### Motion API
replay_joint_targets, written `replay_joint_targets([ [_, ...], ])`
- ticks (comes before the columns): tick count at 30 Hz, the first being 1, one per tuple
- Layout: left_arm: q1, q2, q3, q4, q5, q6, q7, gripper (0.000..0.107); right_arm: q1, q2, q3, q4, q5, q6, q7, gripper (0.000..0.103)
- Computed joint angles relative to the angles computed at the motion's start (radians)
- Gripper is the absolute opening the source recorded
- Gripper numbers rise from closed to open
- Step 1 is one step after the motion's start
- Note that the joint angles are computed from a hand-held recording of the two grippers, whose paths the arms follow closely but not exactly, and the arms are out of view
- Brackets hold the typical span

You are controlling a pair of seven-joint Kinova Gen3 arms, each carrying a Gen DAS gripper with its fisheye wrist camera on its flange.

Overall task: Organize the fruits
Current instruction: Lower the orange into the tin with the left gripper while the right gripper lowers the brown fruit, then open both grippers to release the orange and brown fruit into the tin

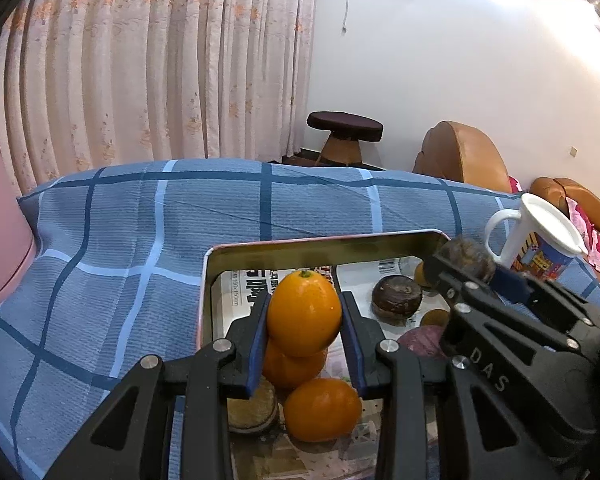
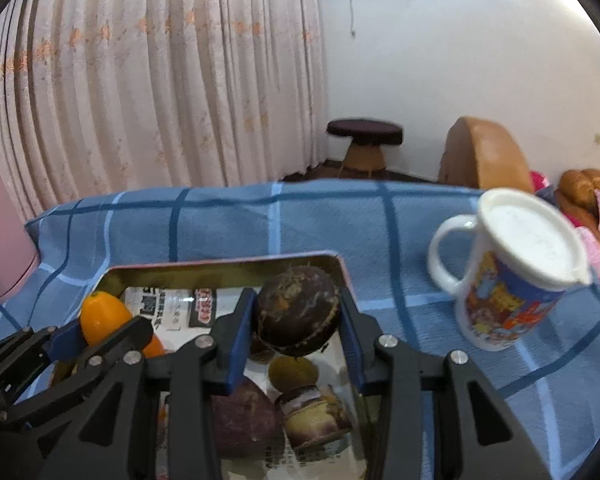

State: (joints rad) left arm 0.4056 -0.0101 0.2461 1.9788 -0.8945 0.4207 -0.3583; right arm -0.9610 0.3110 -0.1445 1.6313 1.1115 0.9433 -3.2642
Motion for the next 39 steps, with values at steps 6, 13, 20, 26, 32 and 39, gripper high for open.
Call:
replay_joint_targets([
  [6,0.015,0.007,0.0,-0.008,-0.029,0.057,0.028,0.036,0.195,0.016,-0.214,-0.016,0.005,-0.026,0.056,0.044],
  [13,0.023,0.014,-0.004,-0.016,-0.039,0.072,0.033,0.036,0.267,0.01,-0.256,-0.008,-0.036,-0.095,0.087,0.044],
  [20,0.019,0.007,-0.011,-0.007,-0.035,0.057,0.051,0.038,0.27,-0.012,-0.25,0.035,0.008,-0.14,0.005,0.055],
  [26,0.028,0.008,0.003,-0.003,-0.09,0.091,0.099,0.04,0.297,-0.022,-0.281,0.054,0.03,-0.155,-0.029,0.055],
  [32,0.021,0.005,-0.007,-0.005,-0.052,0.08,0.069,0.043,0.165,-0.05,-0.107,0.098,0.033,-0.235,-0.075,0.057],
  [39,-0.026,-0.038,-0.007,0.041,-0.088,-0.016,0.145,0.081,0.307,-0.151,-0.143,0.238,0.169,-0.519,-0.341,0.066],
])
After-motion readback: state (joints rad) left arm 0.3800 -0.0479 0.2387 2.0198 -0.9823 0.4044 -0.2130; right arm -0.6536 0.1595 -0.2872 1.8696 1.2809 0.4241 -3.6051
